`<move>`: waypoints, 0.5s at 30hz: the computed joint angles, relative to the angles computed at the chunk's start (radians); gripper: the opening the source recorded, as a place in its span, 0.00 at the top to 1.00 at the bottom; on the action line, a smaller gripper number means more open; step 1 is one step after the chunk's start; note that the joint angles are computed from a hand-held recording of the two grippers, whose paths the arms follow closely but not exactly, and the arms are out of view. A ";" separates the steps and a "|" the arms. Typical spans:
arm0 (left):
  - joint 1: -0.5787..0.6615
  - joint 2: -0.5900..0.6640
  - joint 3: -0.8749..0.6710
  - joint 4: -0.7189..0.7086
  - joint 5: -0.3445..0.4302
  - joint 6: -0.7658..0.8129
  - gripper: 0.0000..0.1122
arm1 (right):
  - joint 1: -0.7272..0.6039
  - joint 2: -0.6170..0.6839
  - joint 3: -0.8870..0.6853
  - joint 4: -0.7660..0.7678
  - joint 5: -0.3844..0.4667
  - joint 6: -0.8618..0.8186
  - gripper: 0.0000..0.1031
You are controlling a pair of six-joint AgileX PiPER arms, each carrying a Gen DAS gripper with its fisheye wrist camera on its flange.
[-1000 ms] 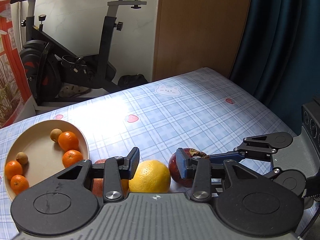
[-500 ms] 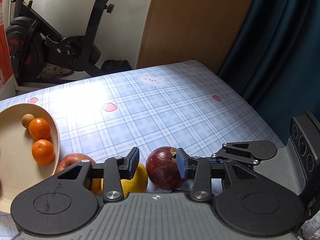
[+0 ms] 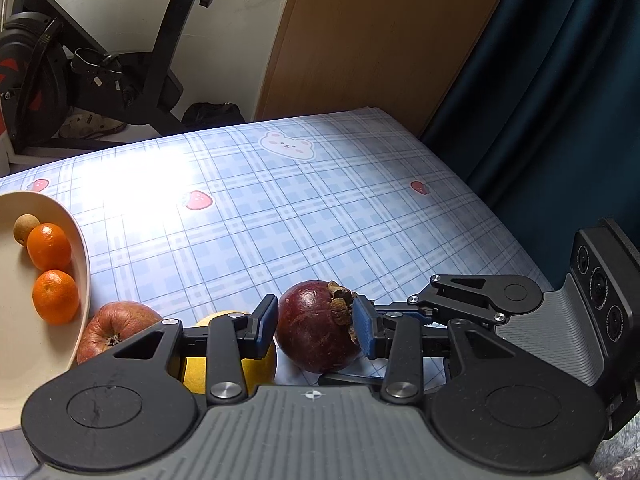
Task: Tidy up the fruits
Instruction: 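Lower the left gripper onto the dark purple mangosteen and close it, then lift the mangosteen with the left gripper and carry it over the plate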
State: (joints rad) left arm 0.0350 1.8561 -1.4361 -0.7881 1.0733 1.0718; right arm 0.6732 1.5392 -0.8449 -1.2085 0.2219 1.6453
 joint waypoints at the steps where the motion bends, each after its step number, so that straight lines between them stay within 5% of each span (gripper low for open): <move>1: 0.001 0.006 -0.007 -0.001 0.006 -0.006 0.61 | -0.003 -0.001 0.004 -0.015 -0.003 0.015 0.47; 15: 0.008 0.034 -0.041 -0.012 0.049 -0.020 0.62 | -0.019 0.005 0.017 -0.163 -0.031 0.155 0.44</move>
State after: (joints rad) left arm 0.0429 1.8898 -1.4768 -0.8005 1.1218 1.0517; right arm 0.6537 1.5445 -0.8283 -1.3717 0.1908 1.8001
